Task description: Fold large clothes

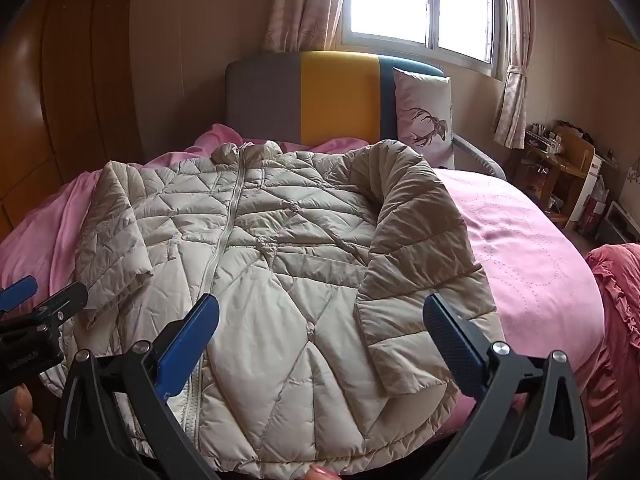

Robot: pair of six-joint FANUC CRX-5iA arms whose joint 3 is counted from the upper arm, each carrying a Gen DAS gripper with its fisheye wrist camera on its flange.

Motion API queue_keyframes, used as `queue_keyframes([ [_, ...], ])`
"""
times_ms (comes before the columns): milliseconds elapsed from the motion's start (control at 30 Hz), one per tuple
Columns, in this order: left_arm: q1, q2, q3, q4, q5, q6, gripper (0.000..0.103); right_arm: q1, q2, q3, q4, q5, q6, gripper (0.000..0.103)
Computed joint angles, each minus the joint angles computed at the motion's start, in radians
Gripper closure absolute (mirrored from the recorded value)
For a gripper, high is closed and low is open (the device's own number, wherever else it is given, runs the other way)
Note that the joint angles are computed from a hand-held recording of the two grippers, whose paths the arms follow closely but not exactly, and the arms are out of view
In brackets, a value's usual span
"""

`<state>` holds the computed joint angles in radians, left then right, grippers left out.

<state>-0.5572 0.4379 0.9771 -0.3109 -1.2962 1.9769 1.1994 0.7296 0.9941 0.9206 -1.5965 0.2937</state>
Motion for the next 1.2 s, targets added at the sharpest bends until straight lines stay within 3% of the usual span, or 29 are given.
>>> queue_keyframes([
  [200, -0.001, -0.002, -0.003, -0.003, 0.005, -0.001, 0.003, -0.006, 0.034, 0.068, -0.024, -0.023, 0.032, 0.002],
  [267, -0.001, 0.0, 0.001, -0.003, 0.001, -0.001, 0.003, -0.004, -0.002, 0.0, -0.018, 0.002, -0.004, 0.002],
  [1200, -0.002, -0.001, -0.013, 0.003, 0.002, 0.004, 0.003, -0.008, 0.001, 0.01, -0.051, -0.001, 0.004, 0.002],
])
